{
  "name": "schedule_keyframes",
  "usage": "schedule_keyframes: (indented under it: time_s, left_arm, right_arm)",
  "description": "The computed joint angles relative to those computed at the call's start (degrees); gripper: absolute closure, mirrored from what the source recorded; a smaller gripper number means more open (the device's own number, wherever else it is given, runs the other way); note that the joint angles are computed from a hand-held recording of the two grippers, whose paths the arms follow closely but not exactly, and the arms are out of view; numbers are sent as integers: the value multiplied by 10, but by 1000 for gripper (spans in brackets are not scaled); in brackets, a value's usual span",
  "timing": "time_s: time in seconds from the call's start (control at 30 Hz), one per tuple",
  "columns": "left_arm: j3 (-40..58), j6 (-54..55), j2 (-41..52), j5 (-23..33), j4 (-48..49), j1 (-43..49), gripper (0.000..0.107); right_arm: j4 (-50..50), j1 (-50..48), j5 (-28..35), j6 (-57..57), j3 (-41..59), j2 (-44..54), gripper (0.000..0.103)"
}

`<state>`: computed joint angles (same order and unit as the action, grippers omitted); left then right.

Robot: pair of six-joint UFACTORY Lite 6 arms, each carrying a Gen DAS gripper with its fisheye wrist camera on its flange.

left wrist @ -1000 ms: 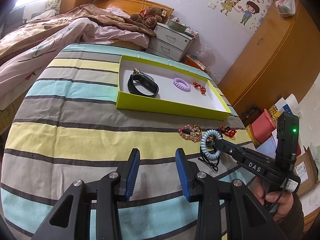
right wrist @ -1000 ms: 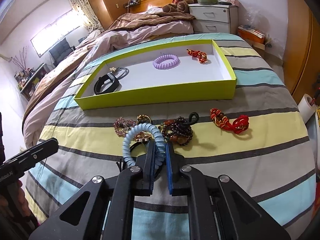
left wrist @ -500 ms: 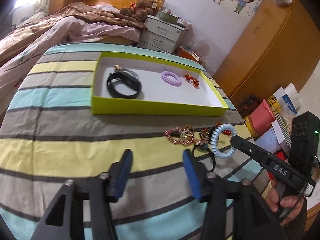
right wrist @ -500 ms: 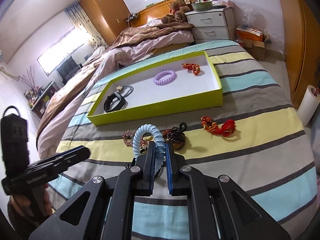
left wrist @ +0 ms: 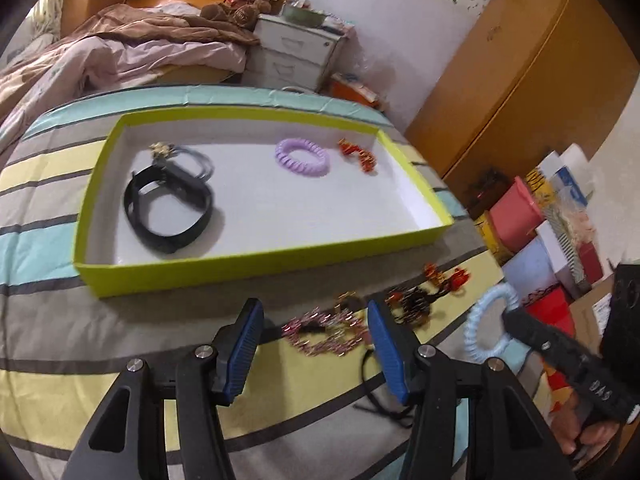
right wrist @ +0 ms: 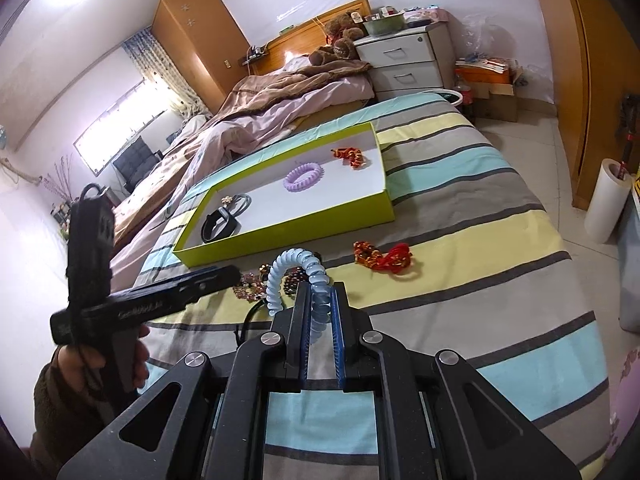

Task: Organize jewelry
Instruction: 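Grasp the gold keychain with pink pendant with left tool while right tool holds blue coil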

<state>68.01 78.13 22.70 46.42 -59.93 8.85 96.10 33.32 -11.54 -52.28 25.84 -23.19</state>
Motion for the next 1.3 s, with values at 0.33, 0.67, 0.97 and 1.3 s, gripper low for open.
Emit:
schedule_keyframes:
  time_s: [0.33,0.67,0.97,1.3]
  left_arm:
    - [-84,45,-55,25,32,5,53]
    - [-54,68,-63,-63,34,-11,53]
    - [-12,83,-3,-8,45,-33,53]
    - [-120,118,-99,13,50,-17,53]
  right_arm:
    - [-59,-13,13,67,-16,1,93]
    - [-80,-11,15,88,-26,-8,93]
    - [-111,-18,20,122,-33,-4,93]
    - [-136,-32,28,146,-42,-14,93]
